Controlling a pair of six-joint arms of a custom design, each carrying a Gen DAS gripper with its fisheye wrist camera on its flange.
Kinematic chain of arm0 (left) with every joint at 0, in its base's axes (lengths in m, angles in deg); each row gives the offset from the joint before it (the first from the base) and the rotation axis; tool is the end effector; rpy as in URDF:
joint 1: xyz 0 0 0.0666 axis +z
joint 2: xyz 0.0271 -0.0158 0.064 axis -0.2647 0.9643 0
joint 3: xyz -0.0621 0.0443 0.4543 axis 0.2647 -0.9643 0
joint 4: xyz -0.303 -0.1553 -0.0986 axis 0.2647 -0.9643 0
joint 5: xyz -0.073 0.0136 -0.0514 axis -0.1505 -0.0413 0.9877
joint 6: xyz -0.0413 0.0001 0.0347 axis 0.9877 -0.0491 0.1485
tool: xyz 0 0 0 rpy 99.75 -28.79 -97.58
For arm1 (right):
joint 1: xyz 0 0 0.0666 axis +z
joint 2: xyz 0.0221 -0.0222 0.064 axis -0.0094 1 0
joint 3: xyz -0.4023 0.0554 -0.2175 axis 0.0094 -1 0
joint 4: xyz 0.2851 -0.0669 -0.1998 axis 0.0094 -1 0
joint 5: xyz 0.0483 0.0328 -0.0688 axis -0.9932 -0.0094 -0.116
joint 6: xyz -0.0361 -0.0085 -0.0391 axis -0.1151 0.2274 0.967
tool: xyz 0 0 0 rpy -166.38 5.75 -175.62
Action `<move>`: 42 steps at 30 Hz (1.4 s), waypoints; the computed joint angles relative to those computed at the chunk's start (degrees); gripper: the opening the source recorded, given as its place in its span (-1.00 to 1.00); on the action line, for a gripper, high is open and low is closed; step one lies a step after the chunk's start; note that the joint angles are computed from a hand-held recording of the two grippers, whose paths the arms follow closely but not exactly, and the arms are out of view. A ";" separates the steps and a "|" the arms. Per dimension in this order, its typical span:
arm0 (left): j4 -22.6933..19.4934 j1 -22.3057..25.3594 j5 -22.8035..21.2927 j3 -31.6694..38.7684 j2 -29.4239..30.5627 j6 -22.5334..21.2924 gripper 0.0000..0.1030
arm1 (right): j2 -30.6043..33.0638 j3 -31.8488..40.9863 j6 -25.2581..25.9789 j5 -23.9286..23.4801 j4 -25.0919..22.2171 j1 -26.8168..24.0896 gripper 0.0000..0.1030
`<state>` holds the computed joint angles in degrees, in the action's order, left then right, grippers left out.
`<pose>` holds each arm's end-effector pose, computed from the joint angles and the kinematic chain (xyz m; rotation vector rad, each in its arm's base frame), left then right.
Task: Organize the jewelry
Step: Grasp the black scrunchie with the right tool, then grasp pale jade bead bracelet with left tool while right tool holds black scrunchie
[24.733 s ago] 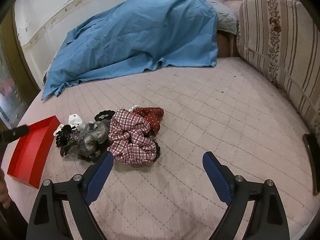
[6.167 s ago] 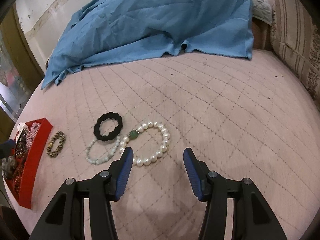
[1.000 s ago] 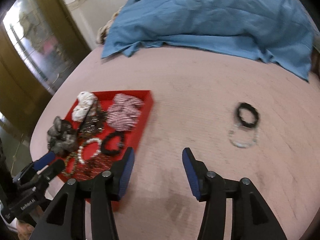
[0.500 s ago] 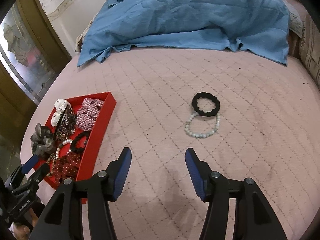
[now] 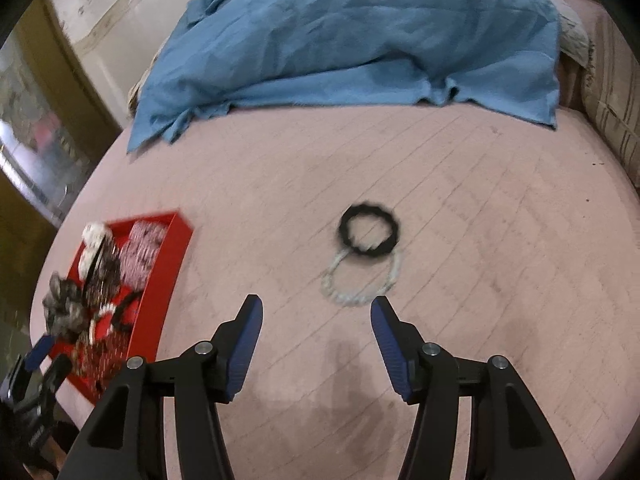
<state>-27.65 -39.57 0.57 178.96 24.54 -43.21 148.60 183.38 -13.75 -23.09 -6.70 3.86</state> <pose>0.5398 -0.2315 0.4334 0.0395 2.2990 0.0076 0.6587 0.0563 0.4340 0.0516 2.5435 0.3167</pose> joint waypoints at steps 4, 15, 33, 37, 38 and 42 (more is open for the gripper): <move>2.10 -1.00 0.12 -0.32 -0.26 -1.71 0.46 | 2.75 5.09 -3.13 0.76 -1.74 -2.12 0.18; 0.09 -1.92 2.45 2.08 1.66 -3.15 0.46 | 15.71 24.39 -0.14 4.50 -15.14 -2.59 0.11; -1.56 -2.97 3.55 3.38 3.49 -3.72 0.46 | 15.36 22.45 4.69 4.28 -12.05 -2.17 -0.83; -4.29 -3.28 5.24 4.76 3.74 -1.57 0.46 | 8.34 10.31 3.42 1.56 -4.41 -4.38 -0.83; -5.42 -3.26 7.07 5.70 3.97 -0.54 0.46 | 6.94 7.89 3.39 1.01 -2.95 -4.97 -0.83; -10.20 -4.29 9.37 11.12 6.41 0.67 0.46 | 2.52 -0.39 4.25 0.85 1.92 -6.81 -0.83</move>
